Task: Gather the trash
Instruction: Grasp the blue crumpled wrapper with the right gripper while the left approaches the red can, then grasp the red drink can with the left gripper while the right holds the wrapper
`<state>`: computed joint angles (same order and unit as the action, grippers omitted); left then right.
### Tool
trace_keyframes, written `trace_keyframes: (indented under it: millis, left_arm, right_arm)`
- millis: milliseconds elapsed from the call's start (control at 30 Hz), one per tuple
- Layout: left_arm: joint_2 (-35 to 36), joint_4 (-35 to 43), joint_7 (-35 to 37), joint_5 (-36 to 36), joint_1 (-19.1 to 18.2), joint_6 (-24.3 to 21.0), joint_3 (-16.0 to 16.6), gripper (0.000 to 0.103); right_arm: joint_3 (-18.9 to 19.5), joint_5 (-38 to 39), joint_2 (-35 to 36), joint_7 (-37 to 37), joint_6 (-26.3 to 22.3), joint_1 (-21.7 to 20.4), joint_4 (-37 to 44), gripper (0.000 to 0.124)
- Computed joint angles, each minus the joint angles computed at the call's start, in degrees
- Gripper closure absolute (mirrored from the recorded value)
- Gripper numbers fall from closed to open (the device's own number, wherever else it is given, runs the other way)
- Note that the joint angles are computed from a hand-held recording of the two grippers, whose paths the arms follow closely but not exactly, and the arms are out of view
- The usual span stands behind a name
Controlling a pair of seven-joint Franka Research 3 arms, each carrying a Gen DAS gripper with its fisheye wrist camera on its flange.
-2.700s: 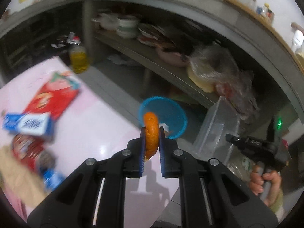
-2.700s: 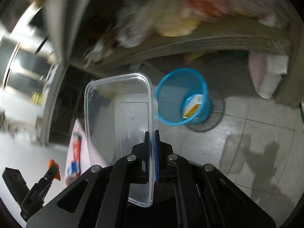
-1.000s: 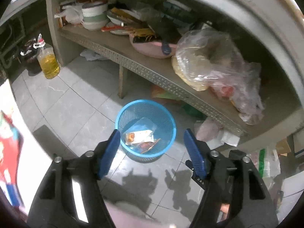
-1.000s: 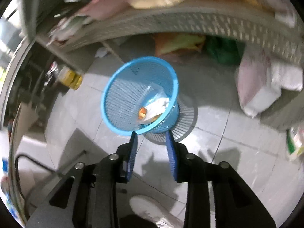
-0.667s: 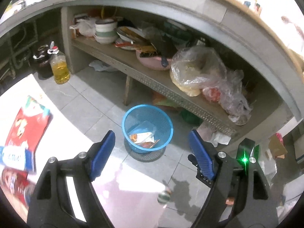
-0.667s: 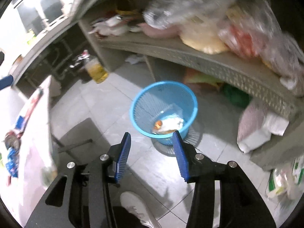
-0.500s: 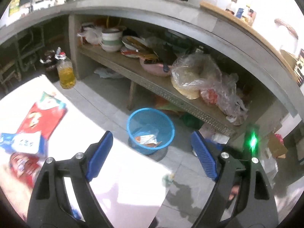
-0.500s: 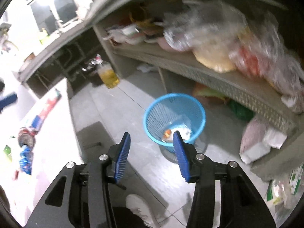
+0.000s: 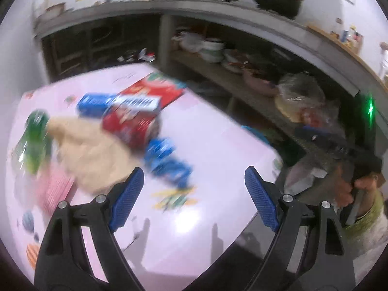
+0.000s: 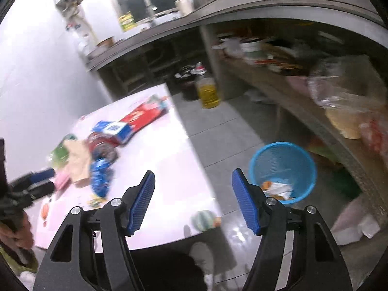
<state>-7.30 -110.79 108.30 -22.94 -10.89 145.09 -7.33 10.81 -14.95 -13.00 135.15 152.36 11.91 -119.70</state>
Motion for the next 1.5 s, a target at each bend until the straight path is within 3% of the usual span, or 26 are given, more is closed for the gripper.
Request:
trace_keyframes:
  millis: [100, 333, 567, 867, 1233, 1400, 1500]
  left_arm:
    - [-1.7, -3.1, -1.8, 1.7, 0.8, 1.0, 0.4, 0.022]
    - [-4.9, -8.0, 1.8, -0.9, 0.5, 3.5, 3.0, 0.022]
    - [-5.8, -9.2, 2.4, -2.5, 1.2, 5.4, 5.4, 0.022]
    - [-8.3, -11.8, 8.6, -10.4, 1.1, 7.7, 8.8, 0.022]
    - [-8.3, -11.8, 10.9, -13.4, 1.3, 7.9, 10.2, 0.023]
    - [-6.8, -10.6, 11.7, -14.1, 1.6, 7.6, 9.3, 0.023]
    - [-5.2, -9.3, 9.3, -10.2, 2.9, 8.4, 7.2, 0.028]
  right_arm:
    - [-1.0, 5.3, 3.3, -4.5, 0.5, 2.6, 3.3, 0.059]
    - [-2.8, 22.0, 14.1, -18.7, 0.5, 8.5, 14.6, 0.059]
    - [-4.3, 18.8, 28.2, -19.8, -8.4, 13.3, 33.1, 0.06]
    - [-7.1, 15.5, 38.0, -18.6, -19.4, 17.3, 47.0, 0.06]
    - [-7.9, 15.4, 42.1, -17.9, -24.6, 18.4, 52.9, 0.084]
    - [-7.6, 16.9, 41.1, -17.5, -23.0, 17.8, 50.6, 0.092]
    - [-7.3, 18.1, 39.9, -17.5, -21.7, 17.3, 48.6, 0.098]
